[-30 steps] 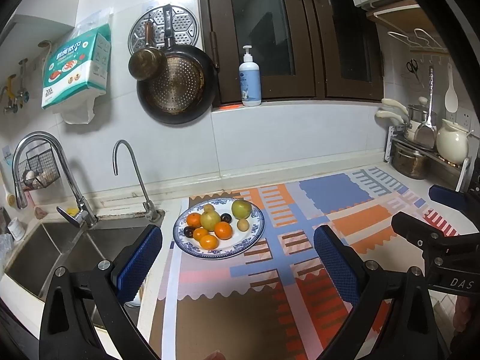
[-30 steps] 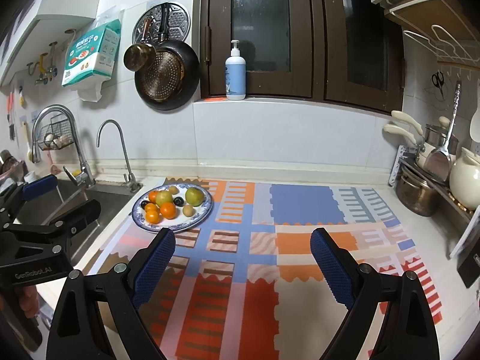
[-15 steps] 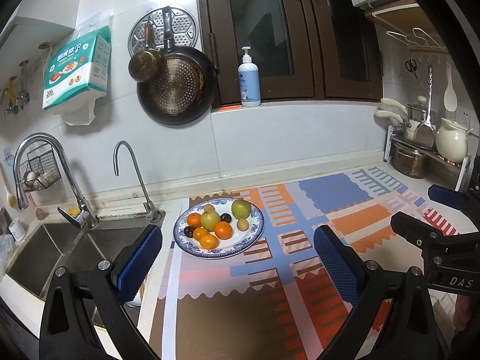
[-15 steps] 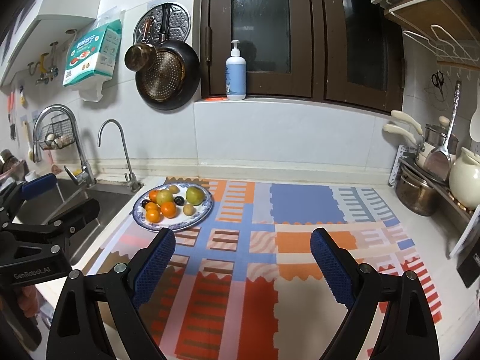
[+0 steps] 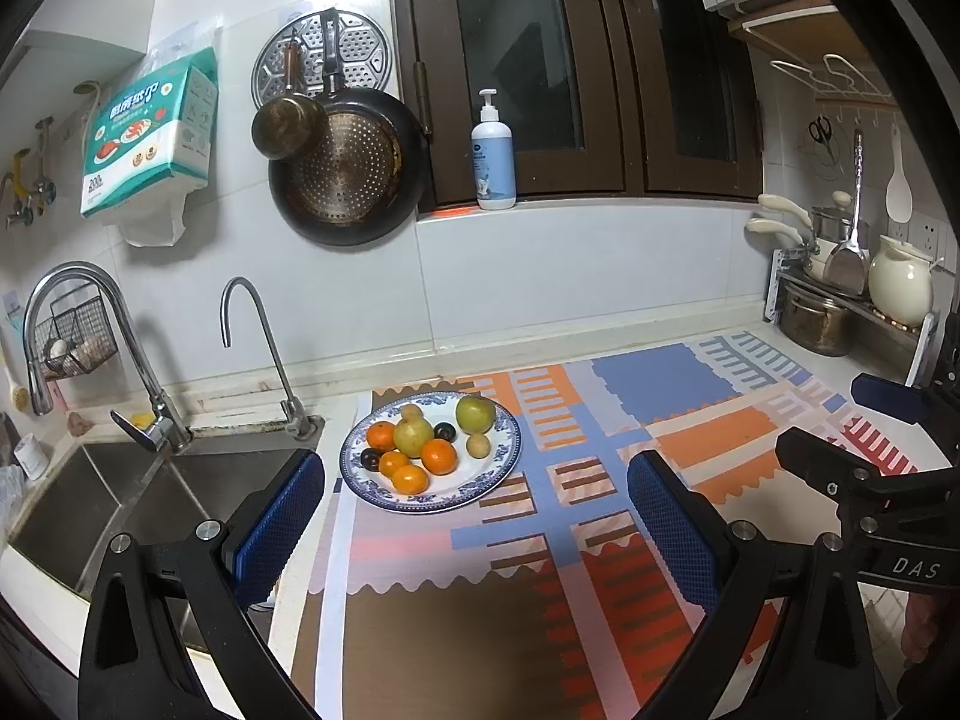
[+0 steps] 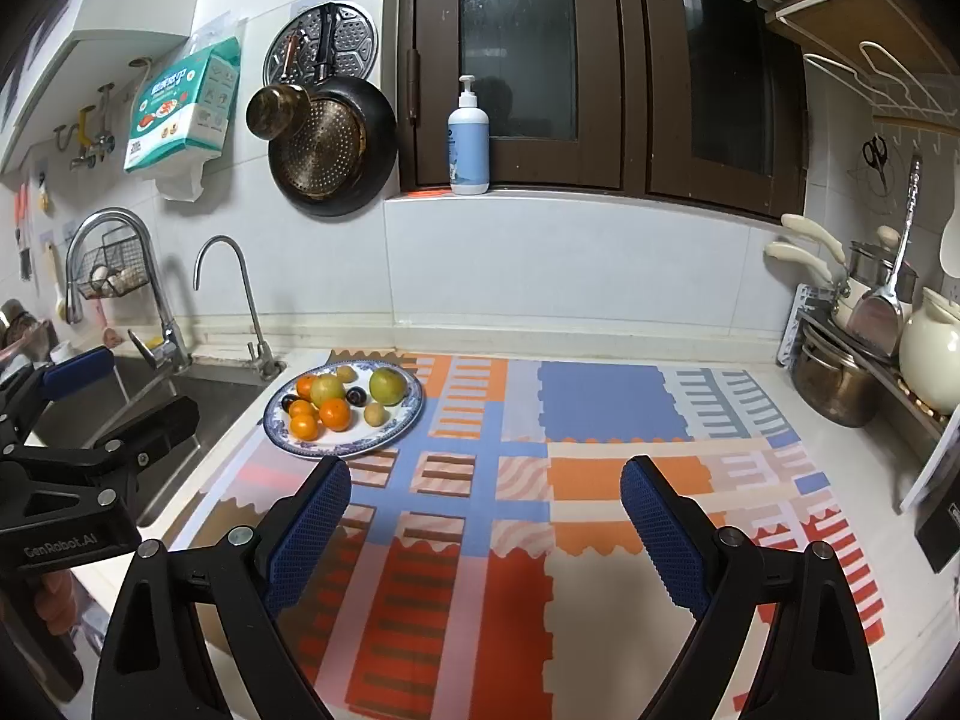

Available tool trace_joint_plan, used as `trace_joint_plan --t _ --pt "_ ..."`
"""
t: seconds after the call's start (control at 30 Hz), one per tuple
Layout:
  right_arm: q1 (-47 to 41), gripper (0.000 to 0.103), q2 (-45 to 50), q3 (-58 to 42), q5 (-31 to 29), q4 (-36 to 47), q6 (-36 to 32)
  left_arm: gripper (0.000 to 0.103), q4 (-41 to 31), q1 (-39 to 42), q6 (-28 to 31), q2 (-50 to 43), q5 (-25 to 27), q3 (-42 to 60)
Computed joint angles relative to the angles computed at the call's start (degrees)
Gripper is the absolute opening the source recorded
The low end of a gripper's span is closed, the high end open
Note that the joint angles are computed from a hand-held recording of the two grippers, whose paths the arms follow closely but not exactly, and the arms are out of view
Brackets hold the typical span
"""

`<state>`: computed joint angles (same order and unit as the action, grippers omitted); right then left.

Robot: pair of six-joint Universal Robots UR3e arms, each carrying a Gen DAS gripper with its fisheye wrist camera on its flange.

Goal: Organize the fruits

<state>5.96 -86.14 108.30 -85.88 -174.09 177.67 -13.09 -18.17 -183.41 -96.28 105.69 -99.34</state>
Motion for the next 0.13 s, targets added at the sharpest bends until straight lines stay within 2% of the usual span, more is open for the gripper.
trace_joint_plan --t 0.13 --pt "0.0 0.092 0.2 -0.3 0.0 0.3 0.1 0.103 -0.5 0.2 -0.2 -0.4 0.0 0.3"
